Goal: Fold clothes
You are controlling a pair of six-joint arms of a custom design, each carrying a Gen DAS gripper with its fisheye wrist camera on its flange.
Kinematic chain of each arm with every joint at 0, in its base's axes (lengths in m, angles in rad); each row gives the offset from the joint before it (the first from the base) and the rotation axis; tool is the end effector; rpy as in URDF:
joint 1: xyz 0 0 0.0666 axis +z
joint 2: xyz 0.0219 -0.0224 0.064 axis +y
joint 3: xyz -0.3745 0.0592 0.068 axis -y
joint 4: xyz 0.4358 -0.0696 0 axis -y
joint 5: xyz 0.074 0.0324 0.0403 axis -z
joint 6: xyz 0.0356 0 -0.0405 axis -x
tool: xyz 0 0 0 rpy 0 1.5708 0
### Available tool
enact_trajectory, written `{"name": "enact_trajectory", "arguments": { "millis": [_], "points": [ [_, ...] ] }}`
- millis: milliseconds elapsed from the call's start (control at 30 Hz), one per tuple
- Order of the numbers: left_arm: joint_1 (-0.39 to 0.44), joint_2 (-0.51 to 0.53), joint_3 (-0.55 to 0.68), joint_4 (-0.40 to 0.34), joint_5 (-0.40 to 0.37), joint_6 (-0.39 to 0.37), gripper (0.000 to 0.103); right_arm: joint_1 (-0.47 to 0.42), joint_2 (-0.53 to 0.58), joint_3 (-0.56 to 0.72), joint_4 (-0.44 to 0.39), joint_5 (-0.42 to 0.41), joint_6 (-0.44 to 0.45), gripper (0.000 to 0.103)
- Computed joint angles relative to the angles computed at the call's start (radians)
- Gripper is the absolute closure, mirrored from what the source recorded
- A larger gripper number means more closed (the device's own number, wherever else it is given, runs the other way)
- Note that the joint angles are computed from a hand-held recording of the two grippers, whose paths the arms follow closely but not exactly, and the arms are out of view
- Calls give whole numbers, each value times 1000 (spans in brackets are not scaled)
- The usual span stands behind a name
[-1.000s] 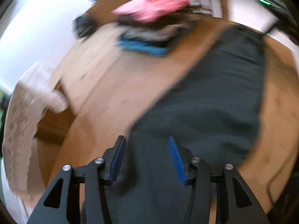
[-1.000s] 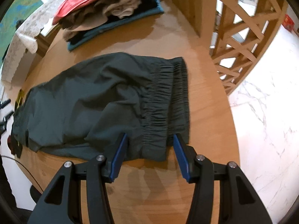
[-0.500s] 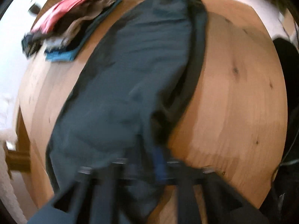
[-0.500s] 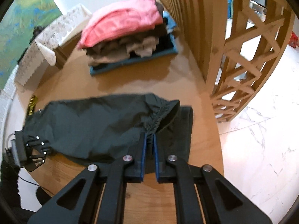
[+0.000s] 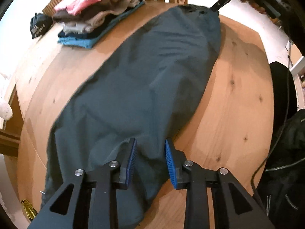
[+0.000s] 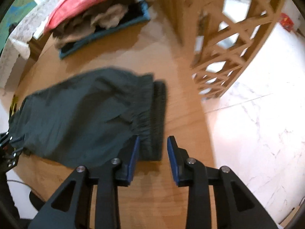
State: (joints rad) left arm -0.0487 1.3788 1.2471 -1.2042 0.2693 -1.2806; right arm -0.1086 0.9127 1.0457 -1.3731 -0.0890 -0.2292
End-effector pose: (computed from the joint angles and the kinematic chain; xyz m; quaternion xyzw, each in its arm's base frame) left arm 0.4732 -0.0329 0.3486 0.6194 0.7649 -0.0417 0.1718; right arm 0.3124 -0.0313 0.4227 0.1584 0.9726 0.0537 0.1615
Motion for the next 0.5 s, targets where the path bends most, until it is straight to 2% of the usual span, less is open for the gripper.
{"name": "enact_trajectory", "arguments": {
  "millis": [100,200,267,300,367,433,500],
  "points": [
    [-8,9,16,14,3,11,71,30,-27,6,62,54,-17,73],
    [-19,38,39,29,-1,50,70,101,-1,4,109,-18,-13,73],
    [-11,59,52,42,-12,73,69,150,40,2,104,-37,-3,73],
    [-6,68,58,51,-18,84,69,183,65,1,88,-2,4,73],
    [26,86,78,59,-19,101,69,240,111,2,43,132,23,73],
    [77,91,90,84,-28,110,68,251,120,-6,38,207,36,73],
    [141,104,107,89,-37,130,65,226,123,-4,40,265,28,73]
  ]
}}
